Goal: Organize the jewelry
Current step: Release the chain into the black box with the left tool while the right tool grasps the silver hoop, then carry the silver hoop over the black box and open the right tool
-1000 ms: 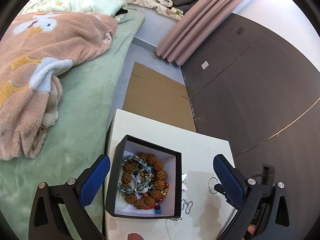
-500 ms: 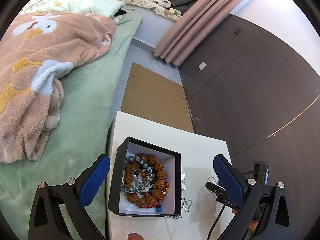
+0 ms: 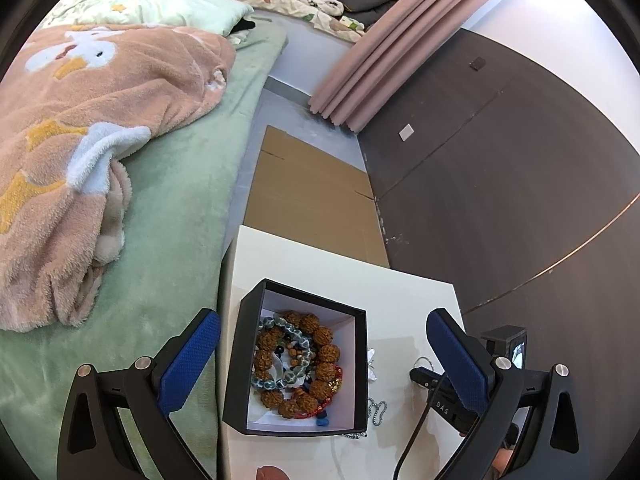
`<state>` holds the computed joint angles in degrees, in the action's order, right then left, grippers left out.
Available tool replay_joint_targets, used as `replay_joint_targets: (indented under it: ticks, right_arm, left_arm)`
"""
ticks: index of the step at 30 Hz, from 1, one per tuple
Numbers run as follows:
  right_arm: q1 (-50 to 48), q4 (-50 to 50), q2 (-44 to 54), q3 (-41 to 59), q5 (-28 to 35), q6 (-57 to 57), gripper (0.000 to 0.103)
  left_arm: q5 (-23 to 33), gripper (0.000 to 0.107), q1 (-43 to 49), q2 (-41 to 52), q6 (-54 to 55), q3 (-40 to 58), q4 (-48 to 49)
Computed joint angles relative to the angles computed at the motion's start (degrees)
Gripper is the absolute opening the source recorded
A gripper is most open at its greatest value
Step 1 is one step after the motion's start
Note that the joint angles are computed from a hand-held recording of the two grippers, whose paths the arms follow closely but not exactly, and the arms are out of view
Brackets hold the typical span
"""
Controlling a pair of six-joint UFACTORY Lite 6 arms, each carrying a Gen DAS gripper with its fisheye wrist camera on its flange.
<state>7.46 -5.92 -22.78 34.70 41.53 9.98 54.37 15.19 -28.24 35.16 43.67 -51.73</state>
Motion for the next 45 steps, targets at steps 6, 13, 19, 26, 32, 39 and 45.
replay_joint_targets:
  ticks: [6, 13, 19, 26, 32, 39, 45]
  right_arm:
    - [-7.9, 10.61, -1.6, -0.35, 0.02, -10.89, 0.004]
    - [-14.2, 28.35, -4.66, 1.03, 3.3, -24.23, 0.003]
    - [-13.87, 41.56, -5.8, 1.88, 4.31, -30.75, 0.003]
    - [-10.65, 58.08, -6.83, 3.41, 4.65, -38.14, 0.003]
    - [-4.23, 70.2, -3.07, 4.12, 1.58, -43.96, 0.003]
    - [6.66, 74.26, 2.83, 5.93, -7.1, -45.0, 0.004]
    - [7.36, 73.66, 5.8, 6.12, -6.64, -43.43, 0.094]
  left_arm:
    - [0.55, 0.103, 0.87, -0.07, 0.65, 0.17, -0.36]
    - [1.16, 0.103, 1.31, -0.59, 1.47, 0.23, -0.78]
    - [1.43, 0.103, 1.84, -0.38, 2.11, 0.79, -1.01]
    - [1.12, 0.103, 2.73, 1.29, 3.26, 2.05, -2.23]
    - [1.21, 0.103, 4.66, 3.07, 4.56, 3.73, -3.81]
    - [1.97, 0.103, 7.43, 6.2, 6.25, 5.74, -5.36]
    - [2.78, 0.103, 9.08, 6.5, 6.73, 6.09, -5.55]
